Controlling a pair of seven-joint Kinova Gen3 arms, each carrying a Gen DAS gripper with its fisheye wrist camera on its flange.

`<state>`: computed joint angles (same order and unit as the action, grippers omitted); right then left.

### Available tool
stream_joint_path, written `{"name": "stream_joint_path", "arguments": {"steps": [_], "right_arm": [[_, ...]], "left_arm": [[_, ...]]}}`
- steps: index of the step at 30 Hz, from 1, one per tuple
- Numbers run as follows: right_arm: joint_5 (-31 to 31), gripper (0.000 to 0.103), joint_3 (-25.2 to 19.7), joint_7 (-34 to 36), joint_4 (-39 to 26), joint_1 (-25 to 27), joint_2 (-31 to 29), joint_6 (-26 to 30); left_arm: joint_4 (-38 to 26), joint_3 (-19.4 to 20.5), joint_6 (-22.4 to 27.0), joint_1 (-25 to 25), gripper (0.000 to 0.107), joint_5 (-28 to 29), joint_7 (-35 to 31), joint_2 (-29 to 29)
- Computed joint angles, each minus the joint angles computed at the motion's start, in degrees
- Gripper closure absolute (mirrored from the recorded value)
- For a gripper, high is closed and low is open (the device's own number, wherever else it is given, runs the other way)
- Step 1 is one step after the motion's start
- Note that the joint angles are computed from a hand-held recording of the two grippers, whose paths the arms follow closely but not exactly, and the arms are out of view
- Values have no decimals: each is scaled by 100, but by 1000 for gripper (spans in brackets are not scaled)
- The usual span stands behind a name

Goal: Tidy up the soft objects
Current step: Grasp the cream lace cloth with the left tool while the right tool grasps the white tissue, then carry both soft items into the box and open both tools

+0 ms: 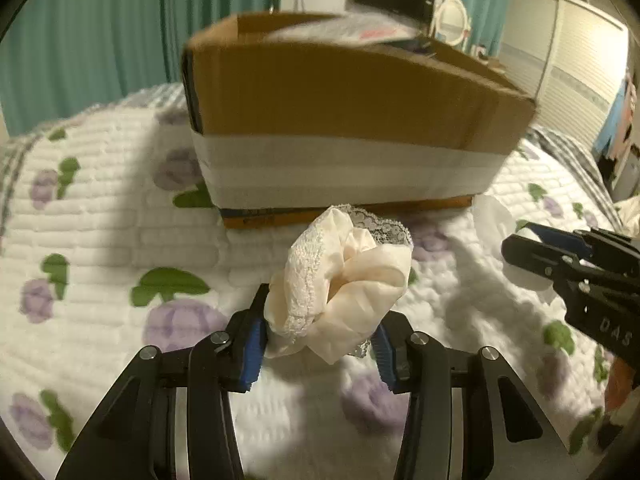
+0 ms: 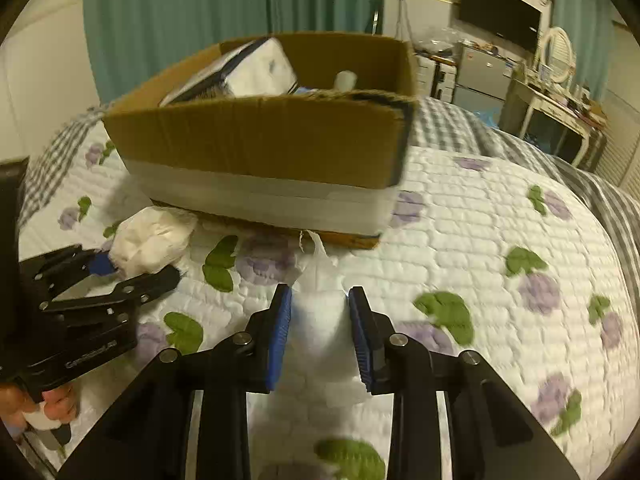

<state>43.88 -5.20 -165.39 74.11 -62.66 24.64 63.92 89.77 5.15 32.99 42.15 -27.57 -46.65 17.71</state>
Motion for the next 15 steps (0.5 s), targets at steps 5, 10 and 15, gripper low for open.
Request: {"name": "stream_joint_path", "arguments": {"steps": [5,10,15], "right_arm": [[287,74,-49,-543,179,-305,-304,266],[812,74,-250,-847,-111,-778,-408,1129],[1124,74,-388,-751,-629,-1172,-370,1800]], "left_arm": [[220,93,153,141,63,-198,257,-523],[348,368,315,81,63,-622,568,-1039],[266,773,662,99,63,-1175,1016,-1425]]}}
